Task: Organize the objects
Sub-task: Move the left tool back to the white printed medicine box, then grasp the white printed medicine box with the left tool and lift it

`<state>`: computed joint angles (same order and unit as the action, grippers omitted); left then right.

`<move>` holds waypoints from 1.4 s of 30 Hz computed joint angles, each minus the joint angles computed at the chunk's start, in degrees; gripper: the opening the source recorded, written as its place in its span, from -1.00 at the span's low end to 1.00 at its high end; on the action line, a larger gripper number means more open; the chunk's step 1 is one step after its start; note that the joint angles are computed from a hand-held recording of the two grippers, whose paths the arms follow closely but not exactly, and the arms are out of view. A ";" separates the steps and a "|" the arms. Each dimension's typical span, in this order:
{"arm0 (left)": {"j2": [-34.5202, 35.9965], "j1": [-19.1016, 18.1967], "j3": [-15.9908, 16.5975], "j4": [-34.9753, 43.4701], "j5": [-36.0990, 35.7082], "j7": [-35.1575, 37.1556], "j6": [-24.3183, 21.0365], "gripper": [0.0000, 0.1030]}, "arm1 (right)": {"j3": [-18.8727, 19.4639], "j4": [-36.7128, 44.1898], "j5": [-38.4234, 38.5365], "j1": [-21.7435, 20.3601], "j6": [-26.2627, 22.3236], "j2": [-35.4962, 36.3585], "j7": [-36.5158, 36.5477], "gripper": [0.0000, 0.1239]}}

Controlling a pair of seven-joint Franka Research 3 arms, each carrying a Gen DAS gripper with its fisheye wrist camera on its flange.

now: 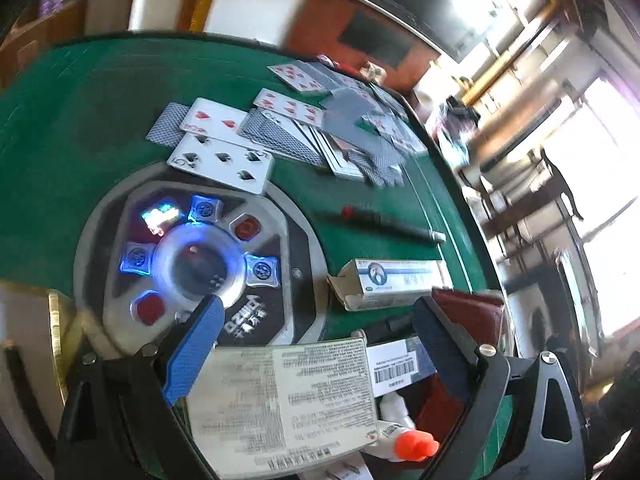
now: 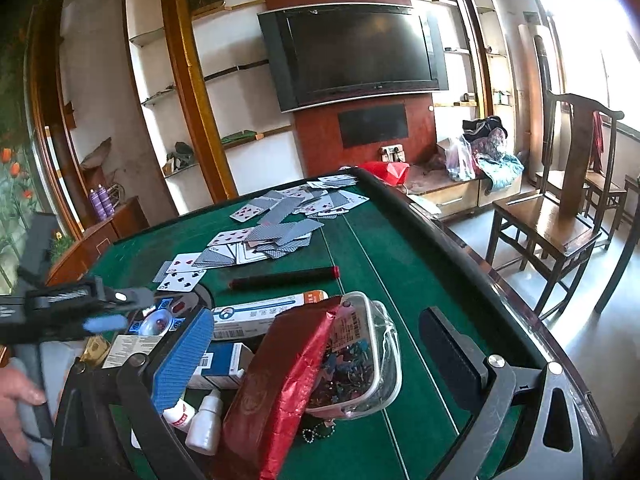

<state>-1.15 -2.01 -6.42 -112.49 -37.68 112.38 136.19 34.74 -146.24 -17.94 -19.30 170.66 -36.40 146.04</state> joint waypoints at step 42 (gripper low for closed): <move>-18.40 -5.04 5.66 -20.59 12.77 3.49 1.09 0.84 | -8.22 3.41 -11.09 10.00 -7.09 6.62 3.35 0.66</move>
<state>-19.55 -7.05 -0.75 -133.08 -24.91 115.87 137.28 26.52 -142.83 -29.03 -9.30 163.57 -29.79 149.39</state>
